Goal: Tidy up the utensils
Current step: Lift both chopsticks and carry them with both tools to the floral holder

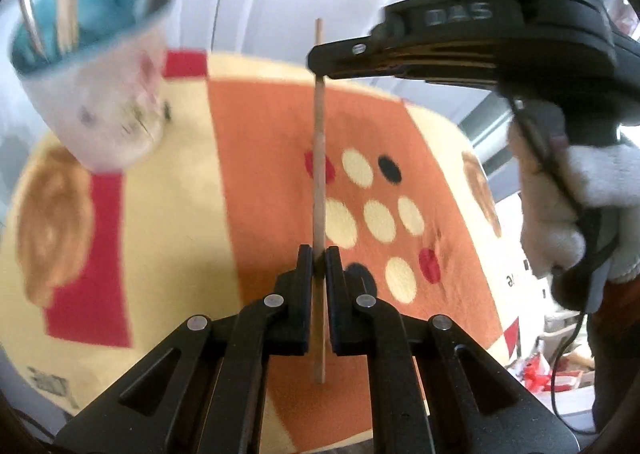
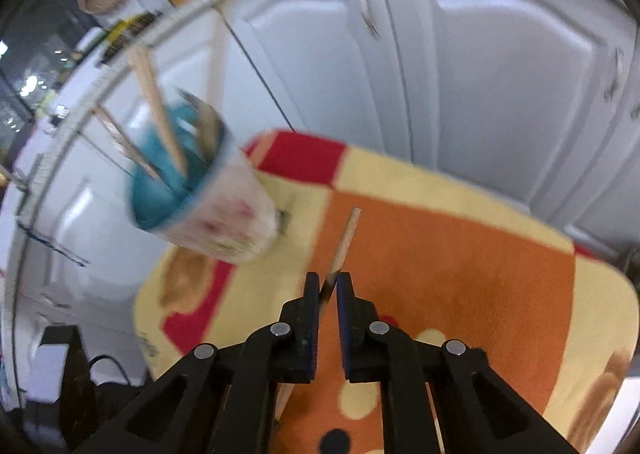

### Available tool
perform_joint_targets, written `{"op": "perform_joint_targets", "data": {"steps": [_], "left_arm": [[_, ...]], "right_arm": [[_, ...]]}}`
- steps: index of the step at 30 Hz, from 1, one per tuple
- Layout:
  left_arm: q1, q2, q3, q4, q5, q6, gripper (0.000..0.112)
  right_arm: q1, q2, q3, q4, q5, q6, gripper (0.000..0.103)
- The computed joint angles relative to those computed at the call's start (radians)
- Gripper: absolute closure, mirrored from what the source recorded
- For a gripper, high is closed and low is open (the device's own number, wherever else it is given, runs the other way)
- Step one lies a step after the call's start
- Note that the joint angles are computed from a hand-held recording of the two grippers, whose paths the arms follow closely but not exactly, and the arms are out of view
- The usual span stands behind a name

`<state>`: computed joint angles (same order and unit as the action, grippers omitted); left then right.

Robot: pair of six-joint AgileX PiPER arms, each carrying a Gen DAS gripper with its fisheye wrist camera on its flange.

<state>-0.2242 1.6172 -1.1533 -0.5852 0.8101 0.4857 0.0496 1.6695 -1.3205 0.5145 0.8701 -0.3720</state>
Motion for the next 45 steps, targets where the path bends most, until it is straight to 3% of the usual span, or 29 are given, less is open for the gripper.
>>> {"op": "perform_joint_targets", "data": {"steps": [6, 10, 20, 28, 38, 45], "left_arm": [[0.066, -0.117, -0.075, 0.012, 0.056, 0.033, 0.107], [0.122, -0.137, -0.176, 0.011, 0.094, 0.072, 0.107], [0.223, 0.04, -0.427, -0.094, 0.08, 0.133, 0.107], [0.204, 0.113, -0.461, -0.091, -0.014, 0.116, 0.108], [0.214, 0.153, -0.437, -0.076, -0.011, 0.098, 0.11], [0.233, 0.15, -0.384, -0.061, 0.0, 0.079, 0.11]], "right_arm": [[0.044, -0.067, -0.132, 0.018, 0.047, 0.009, 0.096], [0.1, -0.046, -0.319, -0.009, 0.101, 0.062, 0.097], [0.273, 0.271, -1.014, -0.239, 0.285, 0.267, 0.098], [0.291, 0.303, -1.006, -0.269, 0.245, 0.268, 0.098], [0.258, 0.314, -0.93, -0.232, 0.219, 0.236, 0.099], [0.192, 0.239, -0.744, -0.133, 0.16, 0.192, 0.094]]}}
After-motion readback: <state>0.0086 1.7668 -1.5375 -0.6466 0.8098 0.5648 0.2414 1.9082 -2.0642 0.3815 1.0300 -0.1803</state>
